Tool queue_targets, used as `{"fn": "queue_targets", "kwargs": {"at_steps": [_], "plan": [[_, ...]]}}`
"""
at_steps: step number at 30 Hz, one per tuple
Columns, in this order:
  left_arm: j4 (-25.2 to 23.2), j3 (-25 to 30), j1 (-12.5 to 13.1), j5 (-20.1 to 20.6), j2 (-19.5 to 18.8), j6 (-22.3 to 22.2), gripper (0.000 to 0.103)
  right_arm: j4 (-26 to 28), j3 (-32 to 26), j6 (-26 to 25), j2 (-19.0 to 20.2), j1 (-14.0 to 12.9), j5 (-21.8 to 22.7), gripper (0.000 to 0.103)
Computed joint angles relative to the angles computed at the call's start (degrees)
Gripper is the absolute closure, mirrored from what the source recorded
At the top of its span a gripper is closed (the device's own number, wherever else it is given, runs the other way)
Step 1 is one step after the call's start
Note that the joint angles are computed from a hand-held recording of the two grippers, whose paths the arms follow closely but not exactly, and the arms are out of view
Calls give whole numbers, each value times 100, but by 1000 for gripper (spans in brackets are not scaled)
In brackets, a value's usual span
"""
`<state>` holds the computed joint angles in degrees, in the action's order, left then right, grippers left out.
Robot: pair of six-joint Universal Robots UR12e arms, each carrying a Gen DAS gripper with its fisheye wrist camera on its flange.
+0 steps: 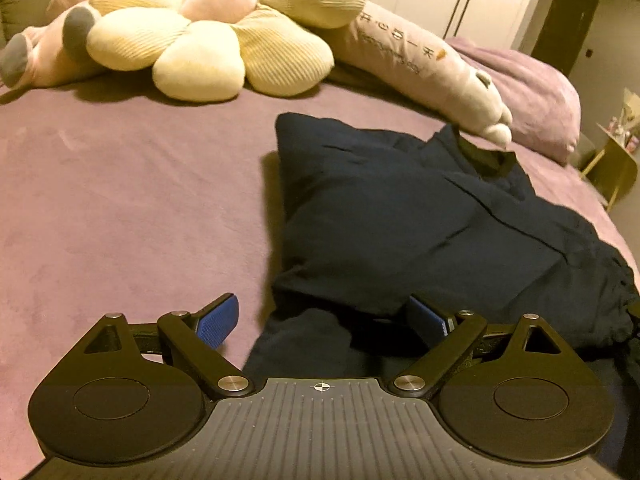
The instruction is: Fold large clothes
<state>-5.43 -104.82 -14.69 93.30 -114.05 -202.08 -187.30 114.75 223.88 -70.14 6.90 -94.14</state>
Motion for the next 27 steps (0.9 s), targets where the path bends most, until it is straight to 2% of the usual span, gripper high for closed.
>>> {"fn": "queue_targets", "kwargs": {"at_steps": [4,5,6,9,11,12,13,16,18,21,24,26,27], "plan": [[-90,50,-72,127,-34,104,8,-20,-91,-163,139,-52,237,74],[-125,65,-86,163,-42,107,8,40,-155,-257,155,-32,249,85],[-164,69,-101,199,-35,107,8,48,-224,-394,167,1,212,88],[-262,112,-139,315,-48,202,8,-349,-295,-756,180,161,-544,89],[-438,179,-171,482,-74,308,8,-283,-395,-958,213,247,-1234,89],[-528,212,-183,548,-97,321,8,-161,-438,-1066,235,261,-1480,89],[-603,234,-184,568,-117,287,8,-68,-446,-1106,251,242,-1544,89],[-888,263,-149,532,-134,-39,8,361,-425,-1245,277,126,-1281,86],[-883,215,-118,487,-119,-175,7,120,-316,-1368,275,105,-1258,82],[-747,168,-136,693,-104,-84,7,-170,-176,-1327,197,129,-1419,69],[-681,174,-159,878,-110,-73,7,-501,-36,-1117,110,200,-1654,69],[-737,210,-167,934,-127,-181,6,-717,83,-1043,40,251,-1632,69],[-756,228,-167,931,-137,-224,6,-714,104,-1120,22,252,-1450,69]]}}
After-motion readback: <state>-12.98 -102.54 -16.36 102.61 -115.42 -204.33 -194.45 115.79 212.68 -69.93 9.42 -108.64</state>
